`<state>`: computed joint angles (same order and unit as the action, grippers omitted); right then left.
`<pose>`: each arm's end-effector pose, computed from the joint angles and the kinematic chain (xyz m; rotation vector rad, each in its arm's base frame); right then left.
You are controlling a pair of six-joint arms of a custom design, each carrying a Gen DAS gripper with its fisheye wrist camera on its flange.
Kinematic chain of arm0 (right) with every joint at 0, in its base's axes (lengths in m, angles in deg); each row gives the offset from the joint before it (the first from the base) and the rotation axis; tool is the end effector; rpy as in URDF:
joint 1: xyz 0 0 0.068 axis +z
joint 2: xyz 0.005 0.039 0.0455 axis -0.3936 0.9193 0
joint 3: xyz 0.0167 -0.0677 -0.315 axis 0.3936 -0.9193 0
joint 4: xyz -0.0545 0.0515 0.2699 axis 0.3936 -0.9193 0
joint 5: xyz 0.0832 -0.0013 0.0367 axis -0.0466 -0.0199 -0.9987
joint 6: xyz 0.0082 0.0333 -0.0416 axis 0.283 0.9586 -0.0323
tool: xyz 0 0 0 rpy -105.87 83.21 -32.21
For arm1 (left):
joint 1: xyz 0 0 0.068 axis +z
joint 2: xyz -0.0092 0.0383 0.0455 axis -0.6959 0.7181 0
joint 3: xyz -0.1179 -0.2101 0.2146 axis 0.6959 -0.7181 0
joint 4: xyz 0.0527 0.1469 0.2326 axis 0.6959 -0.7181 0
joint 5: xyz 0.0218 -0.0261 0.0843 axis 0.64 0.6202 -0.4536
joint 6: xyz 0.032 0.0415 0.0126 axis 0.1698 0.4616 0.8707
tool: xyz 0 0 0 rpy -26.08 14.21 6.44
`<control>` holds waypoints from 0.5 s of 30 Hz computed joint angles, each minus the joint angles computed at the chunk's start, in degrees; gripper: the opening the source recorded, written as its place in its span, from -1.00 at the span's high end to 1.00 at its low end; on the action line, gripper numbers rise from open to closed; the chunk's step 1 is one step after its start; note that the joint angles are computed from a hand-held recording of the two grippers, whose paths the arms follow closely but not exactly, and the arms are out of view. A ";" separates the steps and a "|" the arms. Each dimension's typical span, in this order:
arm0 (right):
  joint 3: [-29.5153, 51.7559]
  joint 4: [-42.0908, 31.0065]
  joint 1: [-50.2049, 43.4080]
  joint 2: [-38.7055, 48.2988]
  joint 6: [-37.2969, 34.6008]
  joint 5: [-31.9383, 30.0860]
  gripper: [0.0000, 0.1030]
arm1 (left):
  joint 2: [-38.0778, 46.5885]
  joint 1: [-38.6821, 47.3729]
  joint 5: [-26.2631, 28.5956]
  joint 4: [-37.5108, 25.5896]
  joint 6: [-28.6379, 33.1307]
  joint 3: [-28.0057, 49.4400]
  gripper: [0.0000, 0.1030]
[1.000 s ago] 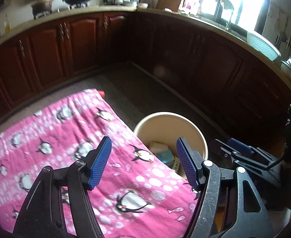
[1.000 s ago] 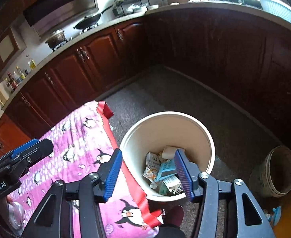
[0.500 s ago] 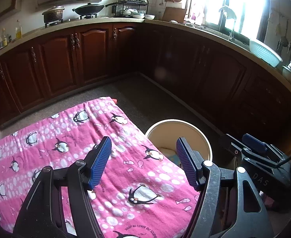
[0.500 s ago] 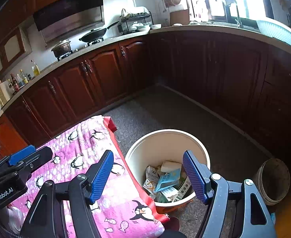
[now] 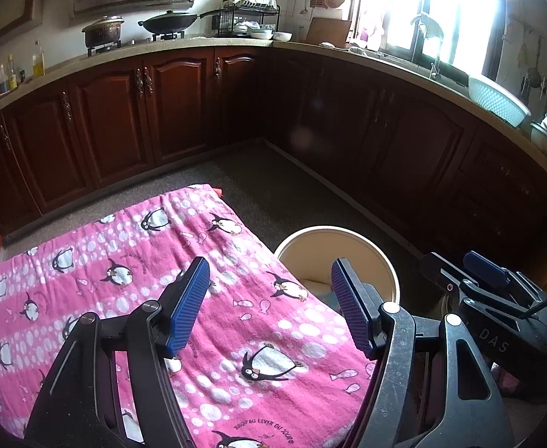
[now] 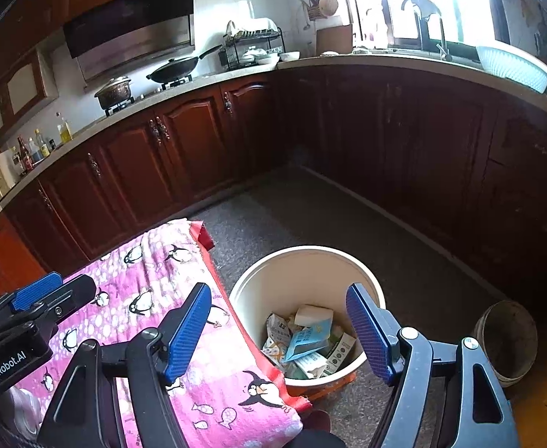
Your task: Collect trash
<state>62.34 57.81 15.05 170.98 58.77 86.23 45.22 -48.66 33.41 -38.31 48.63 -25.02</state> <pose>0.2548 0.1740 0.2855 0.4722 2.2333 -0.0103 0.3489 -0.0407 0.2989 0.4957 2.2755 -0.3757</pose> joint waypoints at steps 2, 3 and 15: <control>0.39 -0.43 0.15 0.27 -0.06 0.22 -0.41 | 0.07 0.09 0.15 -0.14 -0.02 0.06 -0.30; 0.69 -0.88 0.32 0.50 0.04 0.48 -0.41 | 0.11 0.11 0.20 -0.13 -0.04 0.05 -0.30; 0.79 -0.78 0.03 0.75 -0.06 0.19 -0.41 | 0.07 -0.23 -0.30 0.83 0.37 -0.57 -0.30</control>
